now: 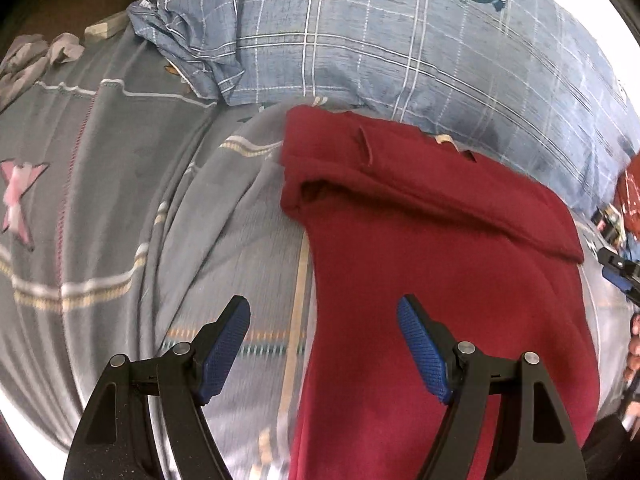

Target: Fold small clothes

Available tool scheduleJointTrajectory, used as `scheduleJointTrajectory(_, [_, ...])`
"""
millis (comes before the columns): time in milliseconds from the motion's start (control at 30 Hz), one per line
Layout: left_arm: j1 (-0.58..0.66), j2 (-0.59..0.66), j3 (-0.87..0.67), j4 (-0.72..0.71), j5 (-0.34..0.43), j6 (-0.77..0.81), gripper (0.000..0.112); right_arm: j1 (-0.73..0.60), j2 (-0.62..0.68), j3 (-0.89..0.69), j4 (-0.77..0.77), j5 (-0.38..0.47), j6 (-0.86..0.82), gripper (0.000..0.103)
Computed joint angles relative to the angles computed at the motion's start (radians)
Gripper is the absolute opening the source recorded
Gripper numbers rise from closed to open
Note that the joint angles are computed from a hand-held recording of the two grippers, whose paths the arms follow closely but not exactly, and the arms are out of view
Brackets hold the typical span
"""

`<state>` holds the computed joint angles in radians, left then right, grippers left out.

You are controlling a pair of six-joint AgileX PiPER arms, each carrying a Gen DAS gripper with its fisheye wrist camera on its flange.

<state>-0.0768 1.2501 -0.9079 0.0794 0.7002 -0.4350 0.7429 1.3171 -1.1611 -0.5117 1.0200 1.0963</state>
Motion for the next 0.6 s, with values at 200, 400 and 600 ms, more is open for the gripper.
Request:
scheduleJointTrajectory(200, [0.056, 0.183, -0.17, -0.024, -0.044, 0.043, 0.076, -0.177, 0.156, -0.089, -0.003, -0.035, -0.056, 0.076])
scheduleJointTrajectory(400, [0.071, 0.388, -0.343, -0.036, -0.079, 0.066, 0.076, -0.307, 0.23, -0.104, 0.077, -0.183, -0.155, 0.075])
scheduleJointTrajectory(600, [0.086, 0.518, -0.403, -0.037, -0.112, 0.079, 0.078, -0.367, 0.332, -0.162, 0.086, -0.248, -0.243, 0.016])
